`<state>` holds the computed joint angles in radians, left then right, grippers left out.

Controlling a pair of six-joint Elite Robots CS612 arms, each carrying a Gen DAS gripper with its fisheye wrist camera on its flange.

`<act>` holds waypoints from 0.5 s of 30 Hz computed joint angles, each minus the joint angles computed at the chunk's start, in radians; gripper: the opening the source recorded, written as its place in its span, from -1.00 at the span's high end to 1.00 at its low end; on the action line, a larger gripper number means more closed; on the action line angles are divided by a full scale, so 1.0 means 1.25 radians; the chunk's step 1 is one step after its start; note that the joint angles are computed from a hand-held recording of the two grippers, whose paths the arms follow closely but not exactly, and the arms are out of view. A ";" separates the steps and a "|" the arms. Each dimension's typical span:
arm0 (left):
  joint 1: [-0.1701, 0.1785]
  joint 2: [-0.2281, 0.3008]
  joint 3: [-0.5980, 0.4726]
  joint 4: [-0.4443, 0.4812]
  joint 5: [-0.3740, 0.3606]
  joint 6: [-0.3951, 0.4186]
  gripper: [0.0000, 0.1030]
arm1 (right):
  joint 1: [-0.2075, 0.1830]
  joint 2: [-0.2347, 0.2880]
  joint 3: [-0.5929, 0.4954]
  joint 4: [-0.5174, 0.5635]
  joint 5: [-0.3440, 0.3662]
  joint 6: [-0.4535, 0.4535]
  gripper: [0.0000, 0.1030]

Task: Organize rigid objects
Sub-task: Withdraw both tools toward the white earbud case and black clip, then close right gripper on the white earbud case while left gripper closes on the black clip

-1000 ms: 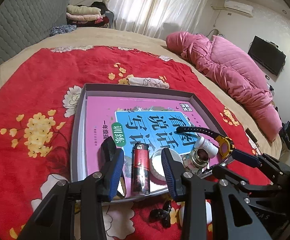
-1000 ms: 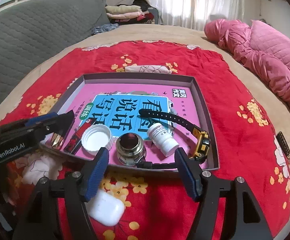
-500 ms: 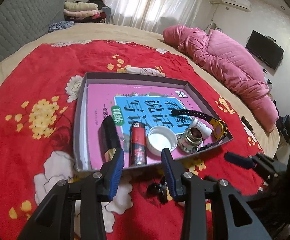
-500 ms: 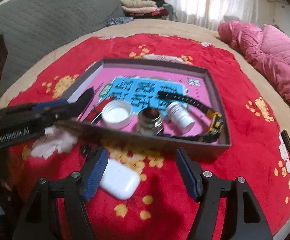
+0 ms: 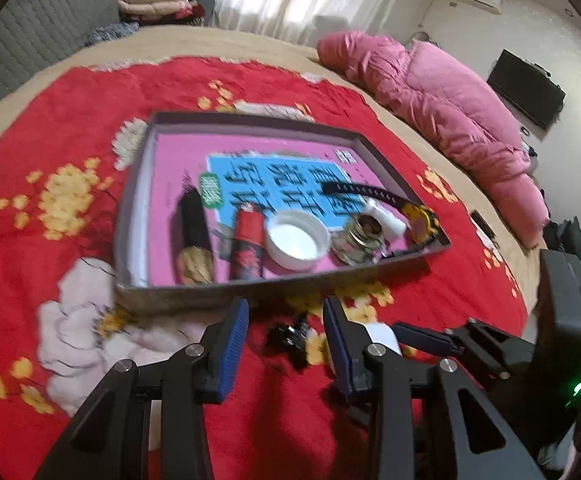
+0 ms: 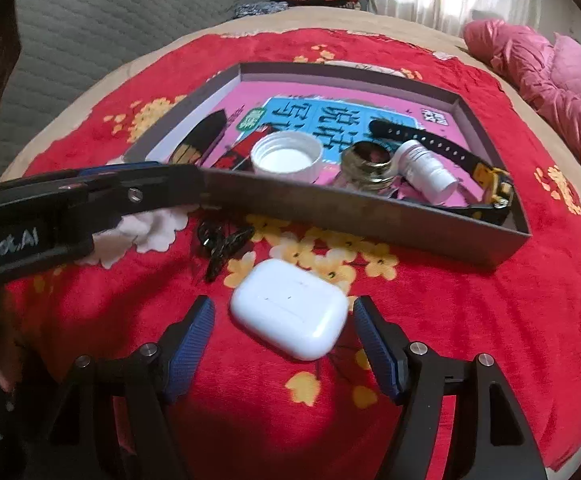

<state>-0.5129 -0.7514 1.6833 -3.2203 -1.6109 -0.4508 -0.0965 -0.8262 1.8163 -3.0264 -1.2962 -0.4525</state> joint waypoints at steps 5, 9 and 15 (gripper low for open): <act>-0.001 0.006 -0.009 0.039 -0.014 0.014 0.25 | 0.001 0.012 -0.010 0.014 -0.003 0.022 -0.44; 0.000 0.013 -0.017 0.065 -0.033 0.013 0.25 | 0.002 0.021 -0.011 -0.014 -0.006 0.022 -0.44; -0.005 0.021 -0.029 0.098 -0.022 0.024 0.25 | -0.003 0.026 -0.009 -0.029 0.010 0.025 -0.44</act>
